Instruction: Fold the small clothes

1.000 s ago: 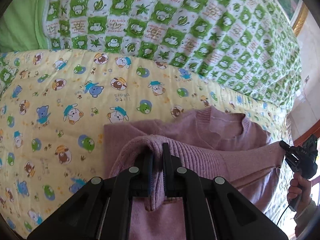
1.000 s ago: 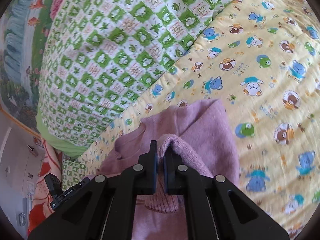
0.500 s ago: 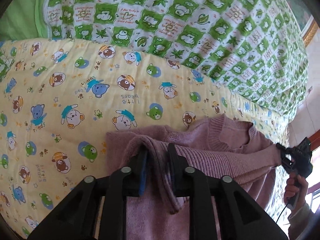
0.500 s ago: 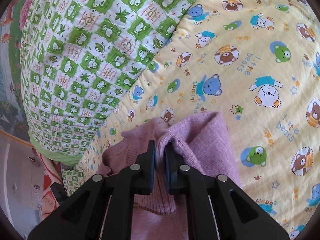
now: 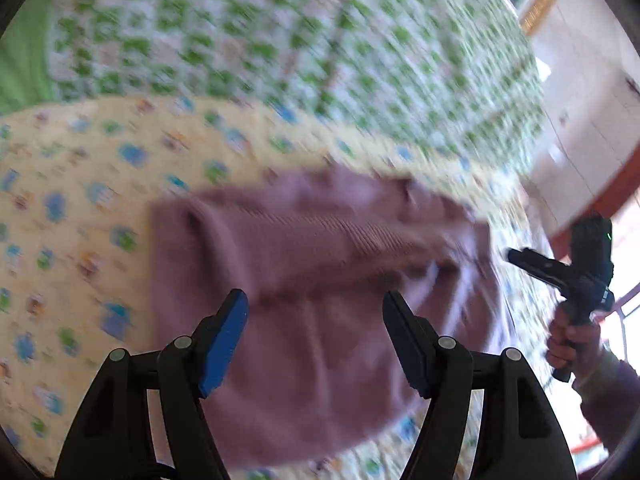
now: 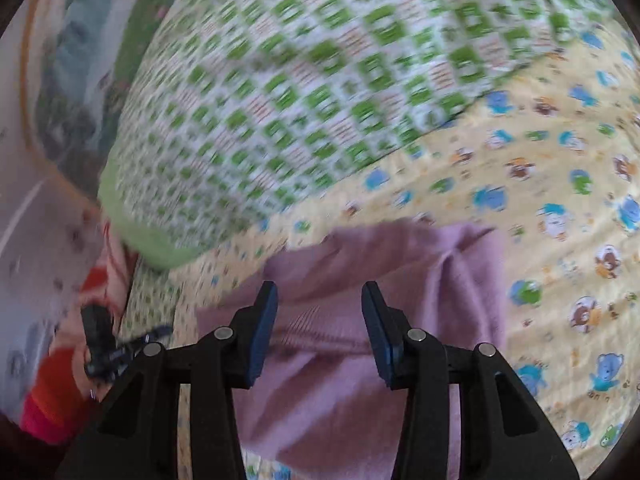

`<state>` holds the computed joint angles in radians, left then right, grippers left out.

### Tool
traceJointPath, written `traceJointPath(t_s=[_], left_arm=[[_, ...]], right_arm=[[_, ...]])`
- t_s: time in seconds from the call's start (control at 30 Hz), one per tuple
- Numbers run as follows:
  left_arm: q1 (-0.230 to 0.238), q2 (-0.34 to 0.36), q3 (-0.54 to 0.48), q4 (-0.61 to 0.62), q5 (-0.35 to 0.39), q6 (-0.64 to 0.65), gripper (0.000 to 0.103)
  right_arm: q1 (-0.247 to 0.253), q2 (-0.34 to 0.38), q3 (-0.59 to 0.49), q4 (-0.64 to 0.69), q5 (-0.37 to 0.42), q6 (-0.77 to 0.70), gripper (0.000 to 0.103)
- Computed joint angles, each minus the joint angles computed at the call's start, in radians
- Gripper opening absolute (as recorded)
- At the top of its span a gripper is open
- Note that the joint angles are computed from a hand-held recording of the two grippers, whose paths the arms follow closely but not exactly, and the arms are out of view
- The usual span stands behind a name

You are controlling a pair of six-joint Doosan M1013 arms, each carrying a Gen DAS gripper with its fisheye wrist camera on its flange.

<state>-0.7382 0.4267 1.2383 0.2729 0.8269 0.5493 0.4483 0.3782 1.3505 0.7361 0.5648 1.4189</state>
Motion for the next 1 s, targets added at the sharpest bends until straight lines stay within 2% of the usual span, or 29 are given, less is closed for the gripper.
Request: traceJointPath(t_s=[0.1, 0.17, 0.23, 0.3, 0.4, 0.47, 0.6, 0.67, 0.73, 0.87, 1.0], left_arm=[[-0.018, 0.074, -0.074, -0.08, 0.083, 0.132, 0.07], [-0.019, 0.118, -0.124, -0.097, 0.127, 0.179, 0.069], [-0.012, 0.153, -0.172, -0.075, 0.178, 0.194, 0.069], [0.001, 0.176, -0.207, -0.042, 0.206, 0.194, 0.069], [0.035, 0.201, -0.251, 0.024, 0.246, 0.157, 0.069], [0.06, 0.211, -0.273, 0.062, 0.274, 0.126, 0.06], [0.098, 0.205, -0.278, 0.119, 0.273, 0.039, 0.06], [0.104, 0.207, -0.286, 0.161, 0.312, -0.009, 0.063], [0.118, 0.183, -0.248, 0.152, 0.289, -0.059, 0.063], [0.112, 0.118, -0.154, 0.165, 0.252, -0.159, 0.063], [0.067, 0.037, -0.04, 0.193, 0.211, -0.252, 0.064]], right_arm=[[0.042, 0.071, -0.082, -0.07, 0.209, -0.039, 0.046], [0.056, 0.112, -0.124, -0.097, 0.286, -0.047, 0.046], [0.062, 0.152, -0.173, -0.155, 0.321, -0.019, 0.046], [0.052, 0.175, -0.203, -0.178, 0.31, 0.013, 0.046], [0.027, 0.198, -0.241, -0.262, 0.249, 0.139, 0.046], [0.007, 0.214, -0.271, -0.3, 0.204, 0.219, 0.044], [-0.017, 0.232, -0.307, -0.365, 0.116, 0.363, 0.044], [-0.019, 0.232, -0.309, -0.427, 0.086, 0.46, 0.044], [-0.019, 0.227, -0.305, -0.455, 0.067, 0.524, 0.044], [-0.008, 0.191, -0.259, -0.454, 0.032, 0.51, 0.044], [0.004, 0.111, -0.152, -0.392, -0.004, 0.394, 0.047]])
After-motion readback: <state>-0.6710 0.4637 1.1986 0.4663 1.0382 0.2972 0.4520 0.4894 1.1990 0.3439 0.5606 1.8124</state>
